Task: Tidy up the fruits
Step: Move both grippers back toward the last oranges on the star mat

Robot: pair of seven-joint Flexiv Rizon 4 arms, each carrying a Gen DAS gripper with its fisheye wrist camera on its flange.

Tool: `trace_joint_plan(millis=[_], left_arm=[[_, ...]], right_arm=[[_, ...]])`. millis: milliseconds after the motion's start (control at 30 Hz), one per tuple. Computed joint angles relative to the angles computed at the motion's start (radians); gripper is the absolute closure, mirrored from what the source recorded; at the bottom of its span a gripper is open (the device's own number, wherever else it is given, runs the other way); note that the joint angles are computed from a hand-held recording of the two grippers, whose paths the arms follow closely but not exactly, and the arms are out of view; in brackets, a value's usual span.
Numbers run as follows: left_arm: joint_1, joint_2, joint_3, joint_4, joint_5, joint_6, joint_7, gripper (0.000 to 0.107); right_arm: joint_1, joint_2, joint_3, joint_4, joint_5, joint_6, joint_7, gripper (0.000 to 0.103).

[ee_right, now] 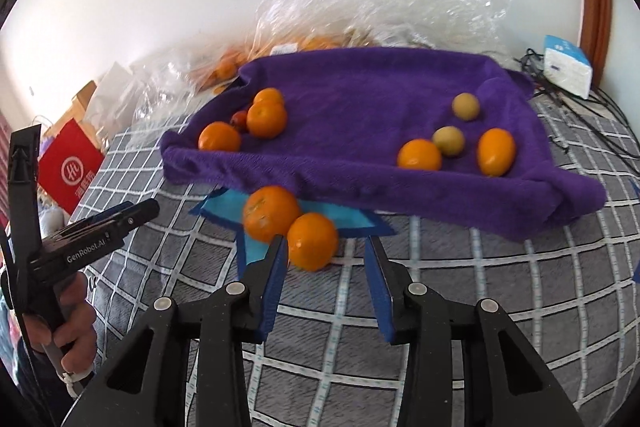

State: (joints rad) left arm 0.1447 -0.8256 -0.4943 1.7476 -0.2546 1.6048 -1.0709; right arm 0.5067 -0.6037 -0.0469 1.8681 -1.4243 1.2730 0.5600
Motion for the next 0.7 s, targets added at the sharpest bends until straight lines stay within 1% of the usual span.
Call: trace_joint_plan(millis=[67,100,133,167,233,300,367,433,567,700], left_arm=[[0.043,-0.012,-0.05,0.014,0.008,0.016,0.013,0.053],[0.084,-0.027,-0.102,0.021,0.017,0.024,0.03,0.053],[0.105,-0.037,-0.129,0.026,0.027,0.032,0.038,0.053],[0.102,-0.037,-0.123,0.024,0.032,0.027,0.036,0.053],[0.069,-0.023,-0.079,0.013,0.032,0.001,0.031,0.053],[0.052,-0.017,-0.059,0.013,0.032,0.01,0.029,0.053],[0.045,-0.015,-0.052,0.01,0.03,0.001,0.031,0.053],[0.04,-0.014,-0.045,0.009,0.028,0.002,0.033,0.053],[0.038,-0.013,-0.043,0.011,0.025,0.003,0.037,0.053],[0.015,-0.009,-0.015,0.003,0.024,0.001,0.036,0.053]], right_arm=[[0.001,-0.02,0.008,-0.017,0.035,0.0,-0.039,0.063],[0.005,-0.028,0.009,-0.025,0.059,-0.005,-0.063,0.063],[0.01,-0.036,0.012,-0.032,0.094,-0.017,-0.096,0.063],[0.018,-0.044,0.013,-0.039,0.13,-0.031,-0.128,0.063],[0.032,-0.06,0.013,-0.055,0.203,-0.052,-0.187,0.063],[0.044,-0.07,0.005,-0.064,0.253,-0.052,-0.227,0.063],[0.073,-0.07,-0.031,-0.061,0.25,-0.049,-0.22,0.064],[0.091,-0.069,-0.049,-0.058,0.252,-0.057,-0.219,0.069],[0.11,-0.068,-0.082,-0.053,0.215,-0.045,-0.174,0.069],[0.111,-0.067,-0.083,-0.053,0.185,-0.058,-0.148,0.069]])
